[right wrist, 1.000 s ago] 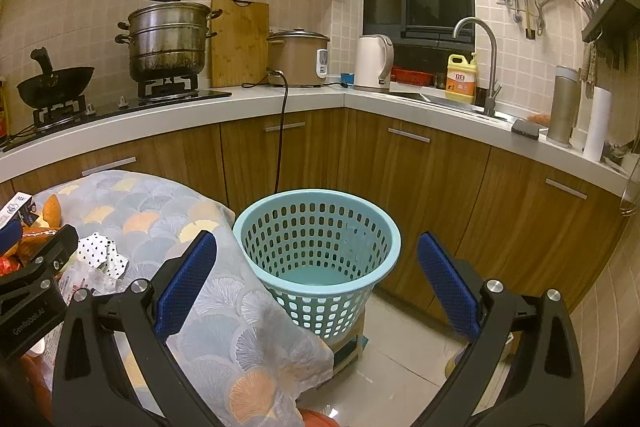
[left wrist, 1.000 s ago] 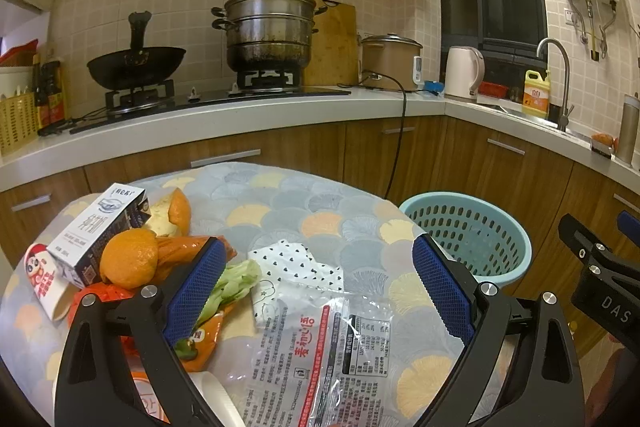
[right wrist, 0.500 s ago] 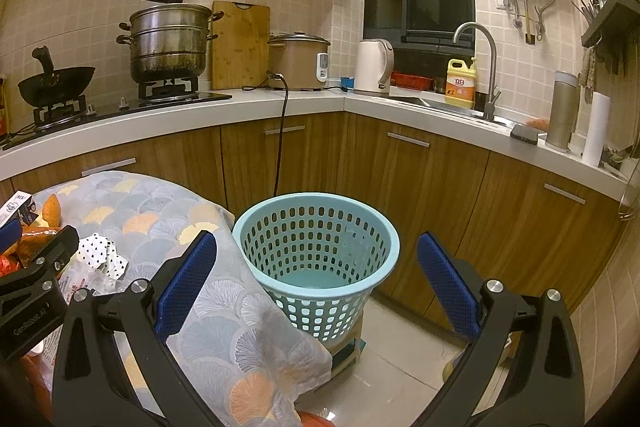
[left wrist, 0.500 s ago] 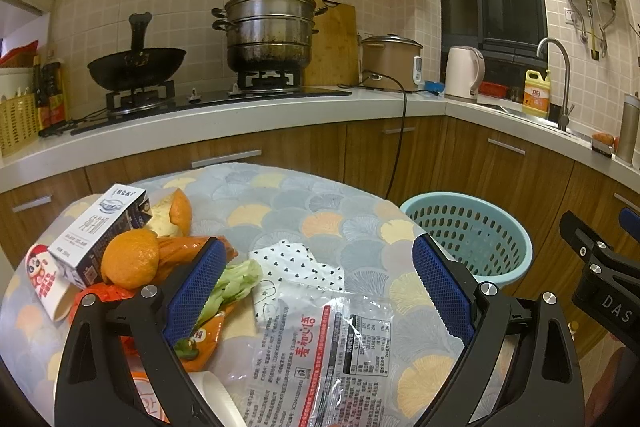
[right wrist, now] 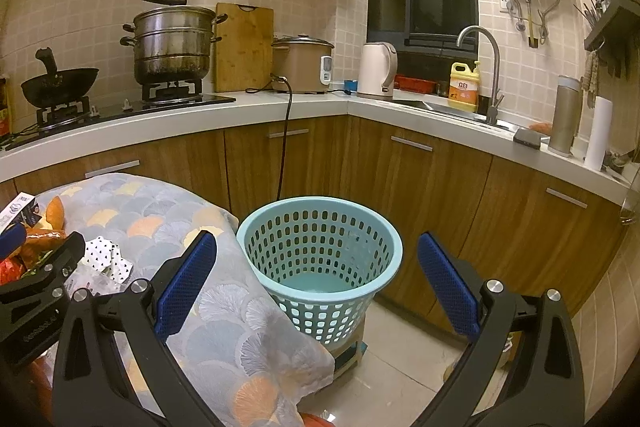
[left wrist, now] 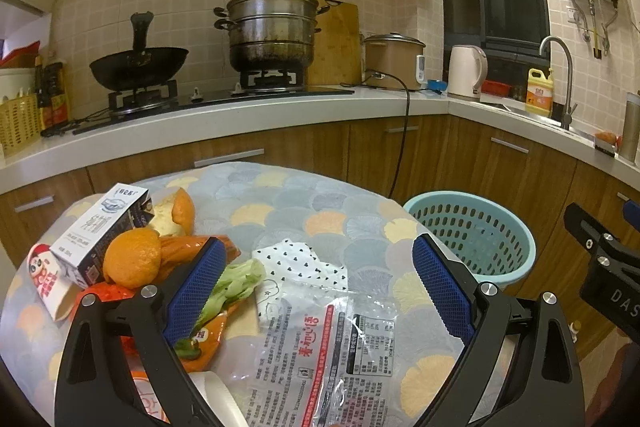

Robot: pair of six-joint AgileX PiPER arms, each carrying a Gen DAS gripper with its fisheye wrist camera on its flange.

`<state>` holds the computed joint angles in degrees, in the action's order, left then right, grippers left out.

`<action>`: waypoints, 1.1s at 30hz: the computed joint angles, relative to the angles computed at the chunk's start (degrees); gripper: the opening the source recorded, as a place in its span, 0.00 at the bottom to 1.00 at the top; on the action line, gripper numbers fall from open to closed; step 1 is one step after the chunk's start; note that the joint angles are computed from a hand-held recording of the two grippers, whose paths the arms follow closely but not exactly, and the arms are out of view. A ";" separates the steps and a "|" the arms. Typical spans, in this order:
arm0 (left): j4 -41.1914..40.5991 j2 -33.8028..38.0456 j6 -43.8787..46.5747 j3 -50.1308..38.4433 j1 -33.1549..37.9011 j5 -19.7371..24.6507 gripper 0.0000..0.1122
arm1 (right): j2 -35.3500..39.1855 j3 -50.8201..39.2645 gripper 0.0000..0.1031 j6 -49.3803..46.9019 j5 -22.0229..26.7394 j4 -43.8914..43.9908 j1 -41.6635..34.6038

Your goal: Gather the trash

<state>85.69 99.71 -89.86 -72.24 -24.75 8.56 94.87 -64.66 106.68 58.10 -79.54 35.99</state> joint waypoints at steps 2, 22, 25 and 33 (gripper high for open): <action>0.20 0.14 -0.14 -0.19 -0.20 0.59 0.82 | -0.45 0.05 0.92 -0.07 -0.24 -0.02 0.10; -70.68 -20.47 66.78 13.10 14.01 8.22 0.82 | -1.26 -0.91 0.54 -6.28 -10.72 0.01 5.06; -87.87 -22.26 83.97 15.91 20.57 8.82 0.81 | 0.38 -2.89 0.39 -10.15 -14.27 2.58 5.12; -133.70 -16.54 128.15 14.61 35.40 24.11 0.78 | 5.07 -6.73 0.35 -22.86 -25.79 15.65 3.91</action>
<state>-48.01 83.17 38.29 -57.64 10.65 32.67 99.95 -71.39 83.82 32.31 -63.88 39.90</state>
